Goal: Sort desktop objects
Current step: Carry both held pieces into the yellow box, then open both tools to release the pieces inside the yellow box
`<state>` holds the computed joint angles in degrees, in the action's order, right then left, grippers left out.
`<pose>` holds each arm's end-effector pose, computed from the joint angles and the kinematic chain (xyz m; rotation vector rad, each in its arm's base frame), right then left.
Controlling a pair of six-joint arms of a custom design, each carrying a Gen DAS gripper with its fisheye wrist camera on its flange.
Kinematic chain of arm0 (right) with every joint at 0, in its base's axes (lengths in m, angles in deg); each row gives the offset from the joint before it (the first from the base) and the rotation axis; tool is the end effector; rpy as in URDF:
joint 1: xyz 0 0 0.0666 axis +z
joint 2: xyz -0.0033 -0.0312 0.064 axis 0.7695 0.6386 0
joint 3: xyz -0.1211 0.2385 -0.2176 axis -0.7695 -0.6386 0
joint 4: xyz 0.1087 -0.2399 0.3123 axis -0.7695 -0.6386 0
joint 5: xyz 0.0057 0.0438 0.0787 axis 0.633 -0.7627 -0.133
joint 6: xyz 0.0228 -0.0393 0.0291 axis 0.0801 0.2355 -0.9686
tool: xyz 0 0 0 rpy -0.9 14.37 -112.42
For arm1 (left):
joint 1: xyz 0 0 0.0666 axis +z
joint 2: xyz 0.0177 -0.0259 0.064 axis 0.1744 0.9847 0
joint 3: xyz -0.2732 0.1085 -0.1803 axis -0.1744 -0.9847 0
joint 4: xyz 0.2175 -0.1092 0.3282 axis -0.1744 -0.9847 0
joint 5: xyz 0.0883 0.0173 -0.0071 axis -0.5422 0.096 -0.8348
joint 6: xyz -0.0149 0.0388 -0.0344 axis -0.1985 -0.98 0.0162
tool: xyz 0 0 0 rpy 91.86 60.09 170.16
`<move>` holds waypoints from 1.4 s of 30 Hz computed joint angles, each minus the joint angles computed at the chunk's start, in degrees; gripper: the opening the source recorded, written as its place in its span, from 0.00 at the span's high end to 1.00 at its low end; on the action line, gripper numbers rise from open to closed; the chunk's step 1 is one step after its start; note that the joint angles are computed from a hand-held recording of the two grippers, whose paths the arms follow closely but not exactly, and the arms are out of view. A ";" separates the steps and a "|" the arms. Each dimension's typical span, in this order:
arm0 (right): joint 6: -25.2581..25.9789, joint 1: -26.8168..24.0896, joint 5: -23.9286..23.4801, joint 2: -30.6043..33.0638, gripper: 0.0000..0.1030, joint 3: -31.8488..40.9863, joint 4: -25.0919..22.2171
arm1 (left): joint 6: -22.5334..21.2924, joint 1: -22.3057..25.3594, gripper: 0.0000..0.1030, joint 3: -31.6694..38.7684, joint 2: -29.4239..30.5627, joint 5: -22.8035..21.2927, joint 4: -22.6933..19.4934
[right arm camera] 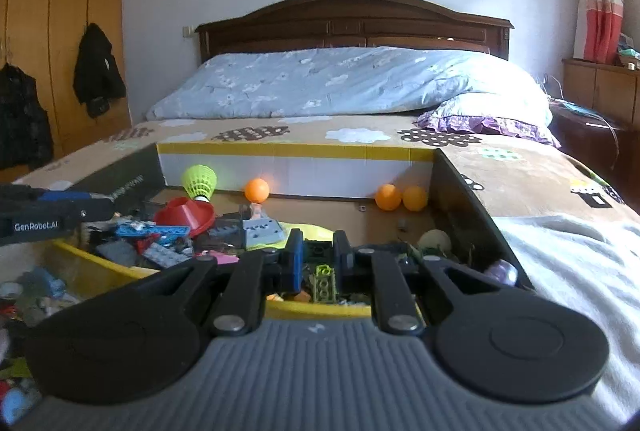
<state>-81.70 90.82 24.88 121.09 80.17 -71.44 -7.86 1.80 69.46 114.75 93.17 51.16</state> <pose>0.3605 0.2790 0.4845 0.0339 1.9806 0.0075 0.4676 -0.0712 0.4819 0.2776 2.0331 -0.1291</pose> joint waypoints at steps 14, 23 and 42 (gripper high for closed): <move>-2.15 3.06 1.59 -5.13 0.19 -2.00 -5.32 | -2.37 -0.81 0.18 -3.89 -7.35 0.61 -3.39; -4.05 12.22 5.84 -11.33 0.00 -4.39 -8.58 | -4.27 -2.47 0.06 -9.20 -18.58 3.33 -11.99; -45.52 42.00 23.23 -10.59 0.00 -7.89 -34.03 | -5.20 1.76 0.05 -20.98 -45.29 8.86 -28.47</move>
<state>-127.22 132.82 48.11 110.49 72.28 -105.47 -13.05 3.56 48.48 69.46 102.03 22.69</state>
